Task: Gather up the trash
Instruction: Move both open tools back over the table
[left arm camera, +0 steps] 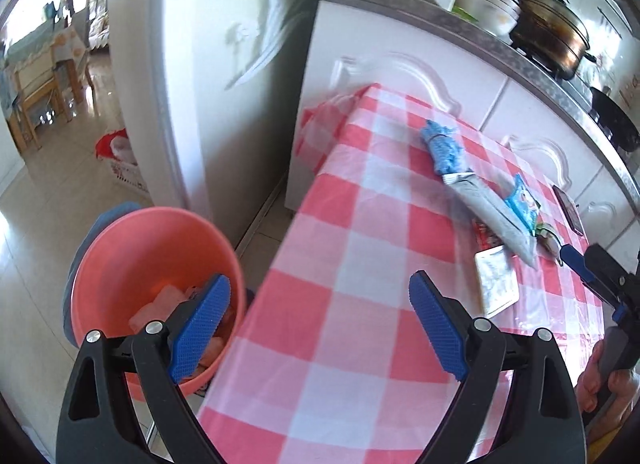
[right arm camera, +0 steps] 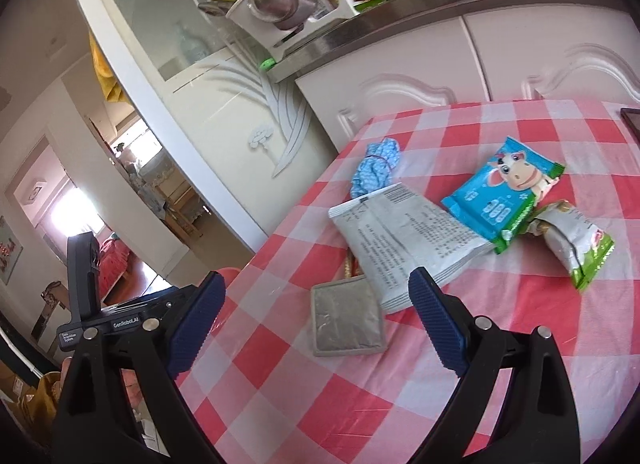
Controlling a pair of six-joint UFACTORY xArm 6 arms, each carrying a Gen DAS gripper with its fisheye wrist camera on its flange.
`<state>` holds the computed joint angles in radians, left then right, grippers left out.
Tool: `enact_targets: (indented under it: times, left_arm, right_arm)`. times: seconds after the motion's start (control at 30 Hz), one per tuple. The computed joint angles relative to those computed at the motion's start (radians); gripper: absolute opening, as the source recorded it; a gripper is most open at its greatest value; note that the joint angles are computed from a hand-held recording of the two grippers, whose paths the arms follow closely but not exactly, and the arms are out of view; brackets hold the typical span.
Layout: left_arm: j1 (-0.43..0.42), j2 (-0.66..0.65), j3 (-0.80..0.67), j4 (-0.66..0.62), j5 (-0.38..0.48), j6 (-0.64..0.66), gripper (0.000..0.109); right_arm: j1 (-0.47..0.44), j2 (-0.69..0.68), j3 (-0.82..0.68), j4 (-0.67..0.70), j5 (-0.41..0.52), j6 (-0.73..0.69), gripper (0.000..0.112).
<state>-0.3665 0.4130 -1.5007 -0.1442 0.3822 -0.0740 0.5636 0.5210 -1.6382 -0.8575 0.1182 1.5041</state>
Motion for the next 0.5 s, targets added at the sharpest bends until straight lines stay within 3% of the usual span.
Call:
enact_targets:
  times: [0.17, 0.33, 0.5]
  left_arm:
    - [-0.038, 0.027, -0.054, 0.049, 0.009, -0.038, 0.09]
    - [-0.073, 0.091, -0.178, 0.048, 0.056, -0.027, 0.09]
    - [-0.101, 0.234, -0.431, -0.046, 0.169, 0.057, 0.09]
  right_arm:
    - [-0.057, -0.083, 0.09, -0.232, -0.026, 0.258, 0.093]
    - [-0.094, -0.154, 0.169, -0.321, 0.035, 0.354, 0.093]
    - [-0.12, -0.191, 0.231, -0.177, 0.149, 0.201, 0.093]
